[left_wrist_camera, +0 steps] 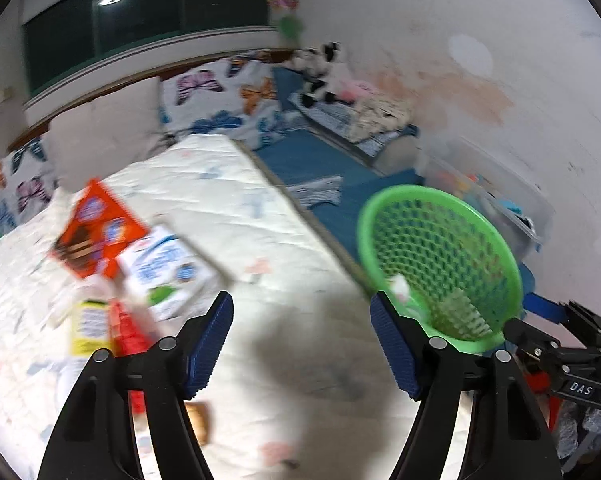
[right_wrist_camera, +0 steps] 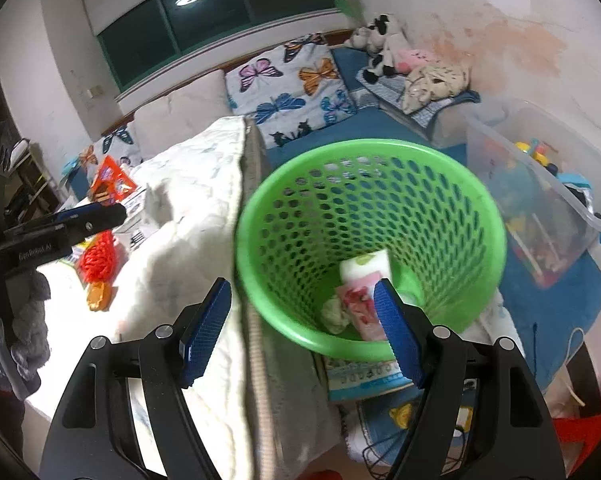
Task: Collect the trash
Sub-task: 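Move both tools back to the bed toward the bottle and orange peel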
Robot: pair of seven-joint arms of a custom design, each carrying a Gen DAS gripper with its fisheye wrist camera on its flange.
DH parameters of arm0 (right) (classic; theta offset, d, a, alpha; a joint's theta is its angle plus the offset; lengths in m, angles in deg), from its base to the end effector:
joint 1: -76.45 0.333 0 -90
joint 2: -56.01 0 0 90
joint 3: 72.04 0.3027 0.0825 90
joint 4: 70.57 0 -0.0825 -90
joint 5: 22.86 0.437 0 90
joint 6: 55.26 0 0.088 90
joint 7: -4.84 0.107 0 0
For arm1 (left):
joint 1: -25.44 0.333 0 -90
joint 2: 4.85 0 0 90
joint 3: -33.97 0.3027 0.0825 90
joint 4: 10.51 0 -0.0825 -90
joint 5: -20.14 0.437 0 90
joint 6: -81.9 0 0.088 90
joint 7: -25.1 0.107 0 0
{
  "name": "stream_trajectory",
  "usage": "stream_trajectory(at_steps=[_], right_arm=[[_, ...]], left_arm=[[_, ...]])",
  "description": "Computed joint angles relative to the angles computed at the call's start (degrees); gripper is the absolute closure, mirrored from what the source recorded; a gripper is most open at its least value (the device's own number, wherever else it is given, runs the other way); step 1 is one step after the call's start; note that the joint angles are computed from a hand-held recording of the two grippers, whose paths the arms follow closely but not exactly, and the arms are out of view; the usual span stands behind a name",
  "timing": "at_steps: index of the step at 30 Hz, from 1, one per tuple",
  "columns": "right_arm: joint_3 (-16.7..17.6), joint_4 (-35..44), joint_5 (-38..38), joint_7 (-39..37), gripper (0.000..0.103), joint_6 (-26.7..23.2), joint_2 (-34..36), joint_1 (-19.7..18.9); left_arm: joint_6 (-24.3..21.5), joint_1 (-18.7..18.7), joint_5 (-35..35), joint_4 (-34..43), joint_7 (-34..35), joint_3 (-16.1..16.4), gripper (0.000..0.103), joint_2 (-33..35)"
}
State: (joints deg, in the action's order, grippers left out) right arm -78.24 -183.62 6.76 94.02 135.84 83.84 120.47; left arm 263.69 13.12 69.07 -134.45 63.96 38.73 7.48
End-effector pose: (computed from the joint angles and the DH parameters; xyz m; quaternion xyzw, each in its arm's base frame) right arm 0.5683 0.3809 0.2699 -0.6904 0.5894 -0.1479 0.3924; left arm 0.6076 -0.1510 0.3177 -0.6158 0.6890 -0.2943 0.2439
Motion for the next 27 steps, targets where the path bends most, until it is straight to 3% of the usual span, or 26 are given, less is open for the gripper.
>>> stream_trajectory(at_steps=[2, 8, 14, 20, 25, 27], right_arm=[[0.05, 0.90, -0.30, -0.18, 0.029, -0.59, 0.42, 0.48], [2.82, 4.29, -3.54, 0.00, 0.029, -2.44, 2.12, -0.72], [8.19, 9.62, -8.42, -0.26, 0.029, -5.29, 5.22, -3.74], [11.58, 17.05, -12.85, -0.77, 0.029, -9.33, 9.78, -4.29], [13.23, 24.69, -15.56, -1.06, 0.029, -13.93, 14.67, -3.64], [13.72, 27.43, -16.36, -1.18, 0.029, -15.60, 16.50, -3.41]], left_arm=[[0.17, -1.77, 3.61, -1.05, -4.63, 3.83, 0.034, -1.43], [-0.46, 1.87, 10.76, -3.12, -13.03, 5.58, 0.034, -4.28], [0.29, 10.42, 6.41, -6.44, -10.18, 1.59, 0.034, -6.00], [1.26, 15.11, 4.23, -8.81, -8.45, -0.11, 0.034, -7.12], [2.13, 17.94, -2.48, -10.77, -2.29, -1.87, 0.034, -7.72], [2.60, 21.26, -10.40, -12.10, 4.82, -5.40, 0.034, -7.97]])
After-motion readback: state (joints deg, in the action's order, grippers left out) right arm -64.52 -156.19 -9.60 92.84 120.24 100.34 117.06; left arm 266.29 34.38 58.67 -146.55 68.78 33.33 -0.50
